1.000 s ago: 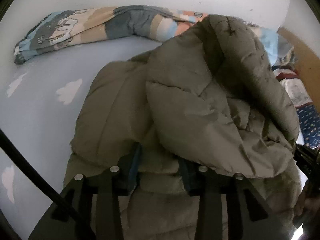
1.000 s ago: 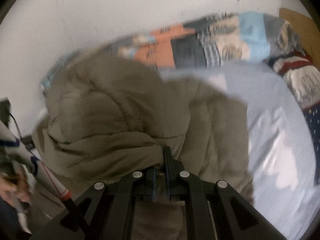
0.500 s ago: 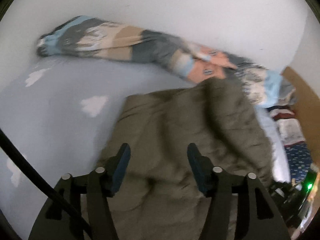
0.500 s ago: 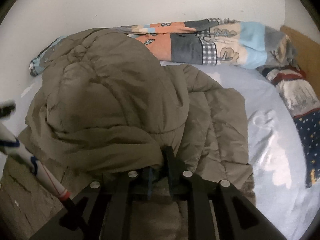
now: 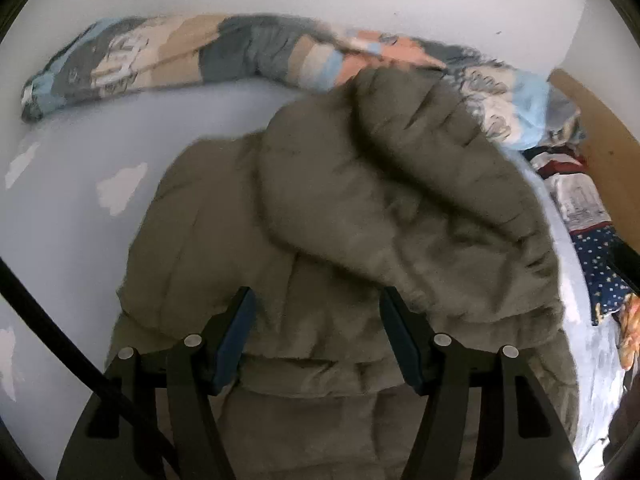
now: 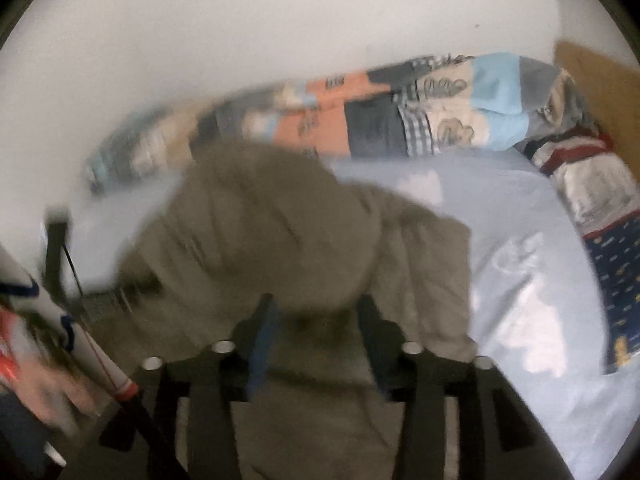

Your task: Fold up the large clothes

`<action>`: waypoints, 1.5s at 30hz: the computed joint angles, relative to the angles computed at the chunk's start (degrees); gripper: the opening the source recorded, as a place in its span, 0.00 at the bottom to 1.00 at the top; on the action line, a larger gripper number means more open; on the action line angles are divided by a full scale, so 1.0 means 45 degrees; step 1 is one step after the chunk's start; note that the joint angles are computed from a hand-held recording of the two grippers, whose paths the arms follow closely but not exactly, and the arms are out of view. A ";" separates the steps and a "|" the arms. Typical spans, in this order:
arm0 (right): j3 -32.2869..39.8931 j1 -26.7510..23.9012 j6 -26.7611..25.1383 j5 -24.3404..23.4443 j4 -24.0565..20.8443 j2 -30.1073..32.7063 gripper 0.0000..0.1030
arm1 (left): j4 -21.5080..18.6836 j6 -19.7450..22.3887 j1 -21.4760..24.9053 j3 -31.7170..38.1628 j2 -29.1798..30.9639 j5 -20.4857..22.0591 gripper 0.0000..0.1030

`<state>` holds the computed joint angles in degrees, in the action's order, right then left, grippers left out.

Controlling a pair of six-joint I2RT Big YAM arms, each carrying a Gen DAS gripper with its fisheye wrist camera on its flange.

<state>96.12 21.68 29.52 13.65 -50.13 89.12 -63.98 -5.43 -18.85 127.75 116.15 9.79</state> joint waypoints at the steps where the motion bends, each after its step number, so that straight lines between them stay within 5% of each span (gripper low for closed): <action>1: 0.0178 -0.0073 0.0258 -0.0179 0.0294 0.0111 0.53 | 0.0525 -0.0016 -0.0010 -0.0231 -0.0247 0.0009 0.62; 5: 0.1444 -0.0166 0.0479 -0.0385 0.0691 0.1250 0.53 | 0.1645 0.0358 -0.0156 -0.0147 -0.0459 0.0050 0.65; 11: 0.2578 -0.0285 0.0812 -0.0531 0.0036 0.2814 0.53 | -0.0427 0.0448 -0.0563 0.2678 0.1804 -0.0377 0.67; 16: 0.2938 -0.0368 0.0460 -0.0951 -0.0973 0.3765 0.54 | -0.0684 0.1311 -0.0898 0.2595 0.2220 -0.1728 0.67; 26: 0.2791 -0.0316 0.0547 -0.1122 -0.1207 0.3611 0.54 | 0.1885 0.1790 -0.0986 -0.1386 -0.0371 -0.2111 0.67; 29: 0.1756 -0.0055 0.0781 -0.0821 -0.0354 0.2491 0.54 | 0.1984 0.1886 -0.1007 -0.2036 -0.1083 -0.2135 0.67; 35: 0.1098 0.0597 0.1307 -0.0846 -0.1235 0.1716 0.55 | 0.1629 0.1502 -0.1065 -0.3876 -0.2905 -0.1659 0.67; 38: 0.0374 0.0895 0.2059 -0.1314 -0.1295 0.1146 0.55 | 0.1496 0.1357 -0.1045 -0.5012 -0.3895 -0.1343 0.67; 45: -0.1532 0.2251 0.3045 -0.0636 -0.1047 -0.0996 0.62 | 0.1317 0.1042 -0.0793 -0.8128 -0.6315 -0.1331 0.67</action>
